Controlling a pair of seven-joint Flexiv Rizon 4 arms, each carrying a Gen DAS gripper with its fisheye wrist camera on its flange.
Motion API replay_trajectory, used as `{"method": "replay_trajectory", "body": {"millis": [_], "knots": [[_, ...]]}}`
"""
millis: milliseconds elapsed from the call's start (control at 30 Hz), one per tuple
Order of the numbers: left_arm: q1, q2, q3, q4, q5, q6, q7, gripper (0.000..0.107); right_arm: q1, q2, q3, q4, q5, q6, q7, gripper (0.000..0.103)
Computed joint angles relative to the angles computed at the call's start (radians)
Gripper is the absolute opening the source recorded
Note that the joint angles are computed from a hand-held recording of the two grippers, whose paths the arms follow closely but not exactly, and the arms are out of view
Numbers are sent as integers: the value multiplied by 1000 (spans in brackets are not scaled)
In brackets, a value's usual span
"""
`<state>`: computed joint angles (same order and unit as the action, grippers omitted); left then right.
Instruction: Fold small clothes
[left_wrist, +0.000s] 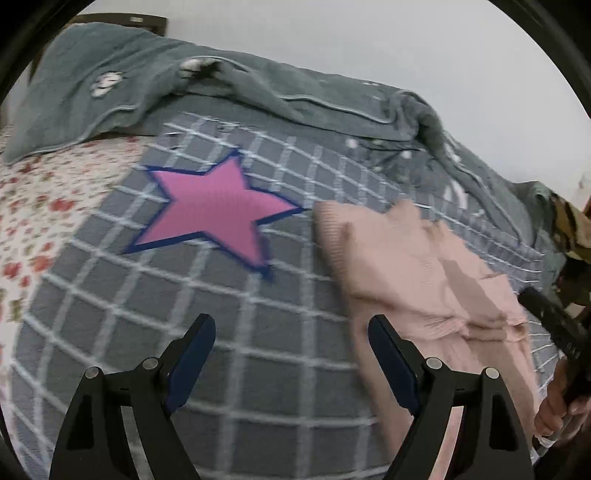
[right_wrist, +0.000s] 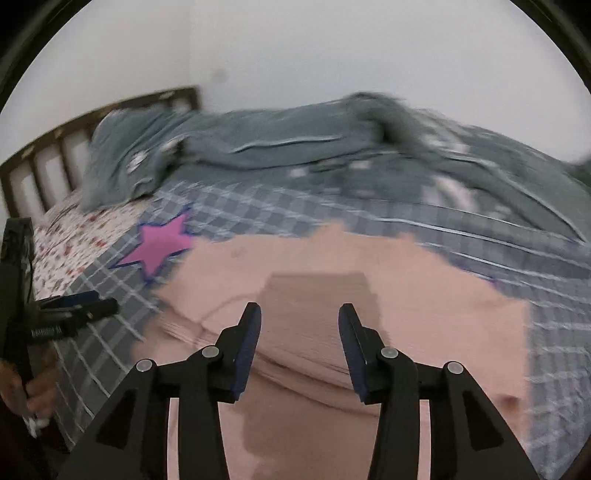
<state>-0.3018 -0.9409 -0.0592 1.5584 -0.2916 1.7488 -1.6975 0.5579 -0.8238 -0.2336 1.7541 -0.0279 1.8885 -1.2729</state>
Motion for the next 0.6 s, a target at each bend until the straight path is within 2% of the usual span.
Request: {"method": "replay_trajectory", "body": {"millis": [100, 167, 267, 433, 467, 533, 567, 600], "knots": [[-43, -44, 27, -92, -22, -30, -9, 84, 47, 12, -133, 89, 76, 14, -13, 45], [-85, -74, 76, -157, -46, -81, -32, 83, 34, 14, -156, 117, 88, -5, -21, 45], [-107, -107, 104, -225, -47, -135, -67, 83, -66, 11, -92, 112, 60, -58, -1, 45], [-149, -128, 177, -282, -21, -191, -149, 83, -337, -27, 179, 1, -75, -143, 20, 45], [-171, -134, 218, -302, -13, -219, -173, 83, -358, -37, 202, -16, -100, -149, 25, 43], [-212, -147, 297, -335, 10, -272, -224, 83, -353, -47, 190, -25, -114, -124, 51, 28], [-220, -150, 315, -344, 23, -287, -241, 83, -382, -44, 219, -24, -111, -127, 51, 21], [-230, -151, 334, -350, 38, -302, -257, 83, -401, -35, 234, -14, -112, -138, 63, 21]]}}
